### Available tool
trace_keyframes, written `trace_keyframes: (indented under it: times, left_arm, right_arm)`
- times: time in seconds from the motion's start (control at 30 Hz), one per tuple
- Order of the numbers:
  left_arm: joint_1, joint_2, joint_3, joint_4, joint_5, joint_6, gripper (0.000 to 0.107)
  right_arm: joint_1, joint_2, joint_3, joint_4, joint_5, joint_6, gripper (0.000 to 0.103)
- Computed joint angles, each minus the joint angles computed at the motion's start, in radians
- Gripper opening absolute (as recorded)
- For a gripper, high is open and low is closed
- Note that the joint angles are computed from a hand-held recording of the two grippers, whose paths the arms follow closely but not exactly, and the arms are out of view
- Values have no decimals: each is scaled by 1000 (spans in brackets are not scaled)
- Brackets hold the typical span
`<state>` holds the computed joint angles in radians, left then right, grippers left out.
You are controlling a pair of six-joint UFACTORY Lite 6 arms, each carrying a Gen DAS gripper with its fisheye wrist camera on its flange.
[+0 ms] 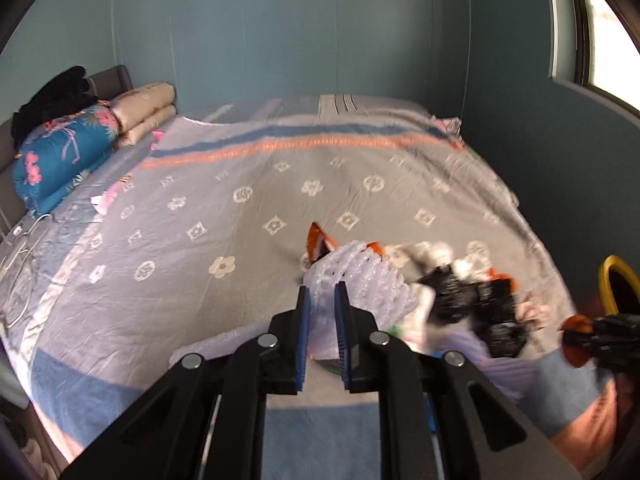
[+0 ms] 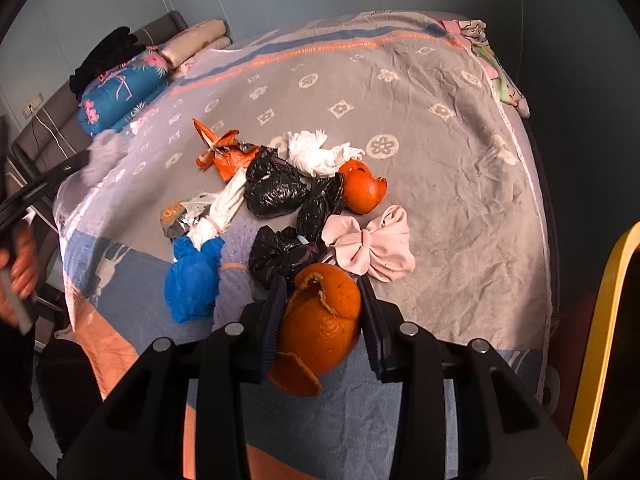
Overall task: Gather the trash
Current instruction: 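Carry both items to the yellow-rimmed bin and open both tools to drop them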
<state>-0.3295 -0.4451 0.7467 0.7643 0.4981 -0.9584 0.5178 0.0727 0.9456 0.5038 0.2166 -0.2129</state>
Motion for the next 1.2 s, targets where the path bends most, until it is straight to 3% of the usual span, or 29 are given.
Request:
trace_keyframes:
  times: [0.2,0.37,0.57,0.8,1.0,1.2]
  left_arm:
    - [-521,-18,134,223,467,-363,12]
    - [-796,126,309,284,692,-488,12]
    - [-934,326,516,328,750,-533,12]
    - [-987,594,805,363,703,-478,12]
    - [-977,806,1058,338,651,-374,12]
    - [-946,1049,1372,280,611,-248,13]
  right_arm:
    - [-12,-131,-68,8,38,0,35]
    - [-30,-261,-128,-50,95,54,35]
    - [-161,-504,-234,-91,210,37,35]
    - [-518,-724,-275,67,396,-270,35]
    - [-901,-728,-253,285,571,-626,35]
    - [-1179,-654,-240,404,665,-860,36]
